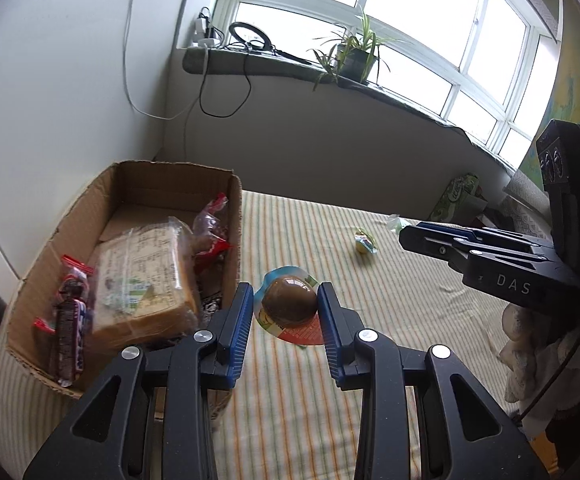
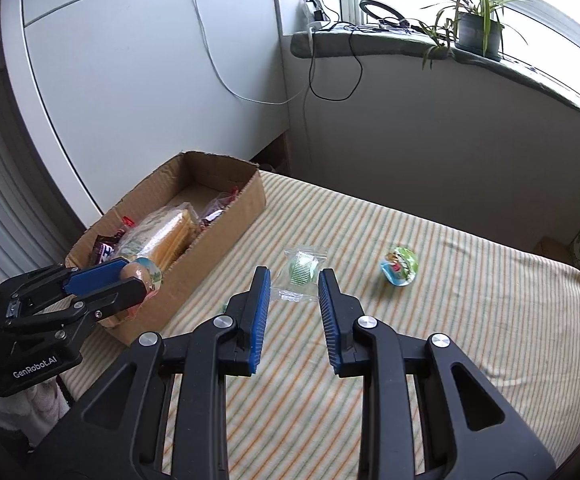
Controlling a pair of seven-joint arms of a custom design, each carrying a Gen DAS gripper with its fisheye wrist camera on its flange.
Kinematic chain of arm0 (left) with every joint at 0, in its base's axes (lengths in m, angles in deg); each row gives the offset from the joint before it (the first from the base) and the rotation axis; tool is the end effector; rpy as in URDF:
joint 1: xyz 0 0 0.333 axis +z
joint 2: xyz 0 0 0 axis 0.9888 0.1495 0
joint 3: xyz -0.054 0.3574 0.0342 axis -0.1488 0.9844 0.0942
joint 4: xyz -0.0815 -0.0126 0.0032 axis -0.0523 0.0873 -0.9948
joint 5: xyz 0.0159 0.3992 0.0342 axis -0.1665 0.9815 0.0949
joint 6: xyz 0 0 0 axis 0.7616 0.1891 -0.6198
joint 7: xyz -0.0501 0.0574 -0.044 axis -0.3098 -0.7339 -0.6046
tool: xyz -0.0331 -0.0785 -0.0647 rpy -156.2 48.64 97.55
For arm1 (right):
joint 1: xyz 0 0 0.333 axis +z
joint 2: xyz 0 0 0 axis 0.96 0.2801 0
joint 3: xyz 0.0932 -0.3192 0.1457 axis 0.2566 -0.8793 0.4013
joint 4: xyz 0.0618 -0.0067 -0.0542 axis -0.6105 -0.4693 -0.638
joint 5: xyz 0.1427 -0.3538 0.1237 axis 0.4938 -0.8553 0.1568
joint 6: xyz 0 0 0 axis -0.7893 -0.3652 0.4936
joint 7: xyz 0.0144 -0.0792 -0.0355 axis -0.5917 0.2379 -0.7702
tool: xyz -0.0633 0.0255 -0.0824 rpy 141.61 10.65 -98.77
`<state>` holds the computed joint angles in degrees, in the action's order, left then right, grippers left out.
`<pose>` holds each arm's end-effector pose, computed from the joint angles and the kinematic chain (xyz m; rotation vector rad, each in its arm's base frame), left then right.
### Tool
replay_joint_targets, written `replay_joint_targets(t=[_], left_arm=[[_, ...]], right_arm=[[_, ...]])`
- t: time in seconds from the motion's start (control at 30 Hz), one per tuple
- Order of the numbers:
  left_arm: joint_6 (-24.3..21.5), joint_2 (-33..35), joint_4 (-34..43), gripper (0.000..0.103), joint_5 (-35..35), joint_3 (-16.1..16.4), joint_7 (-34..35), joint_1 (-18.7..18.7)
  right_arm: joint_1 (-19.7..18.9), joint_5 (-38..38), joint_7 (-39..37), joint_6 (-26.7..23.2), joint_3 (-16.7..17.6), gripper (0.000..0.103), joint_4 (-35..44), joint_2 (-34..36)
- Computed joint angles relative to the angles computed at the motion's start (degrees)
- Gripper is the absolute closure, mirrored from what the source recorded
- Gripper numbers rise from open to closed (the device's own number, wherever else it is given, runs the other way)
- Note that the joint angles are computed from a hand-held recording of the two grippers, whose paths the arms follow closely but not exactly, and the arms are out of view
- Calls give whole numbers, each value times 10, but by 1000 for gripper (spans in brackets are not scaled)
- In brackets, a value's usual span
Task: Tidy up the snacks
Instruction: 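Carry the chocolate egg and green candy packet into the box and open both tools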
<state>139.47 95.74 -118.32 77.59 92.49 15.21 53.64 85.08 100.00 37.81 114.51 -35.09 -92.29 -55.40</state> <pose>0.5692 -0.2870 0.4794 -1.7210 1.8737 -1.1431 0.6285 0.1943 0.5069 -1.9834 1.3129 -0.4324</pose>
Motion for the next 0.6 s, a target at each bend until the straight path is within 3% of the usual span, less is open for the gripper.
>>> replay_joint_targets(t=[0.27, 0.5, 0.6], left_arm=[[13, -23, -31, 72, 78, 93, -84, -49], [15, -37, -44, 72, 182, 143, -189, -60], [17, -43, -50, 72, 222, 149, -230, -52]], right_arm=[[17, 33, -32, -7, 25, 77, 8, -1], [44, 29, -38, -22, 31, 77, 24, 13], [56, 15, -29, -27, 33, 77, 32, 22]])
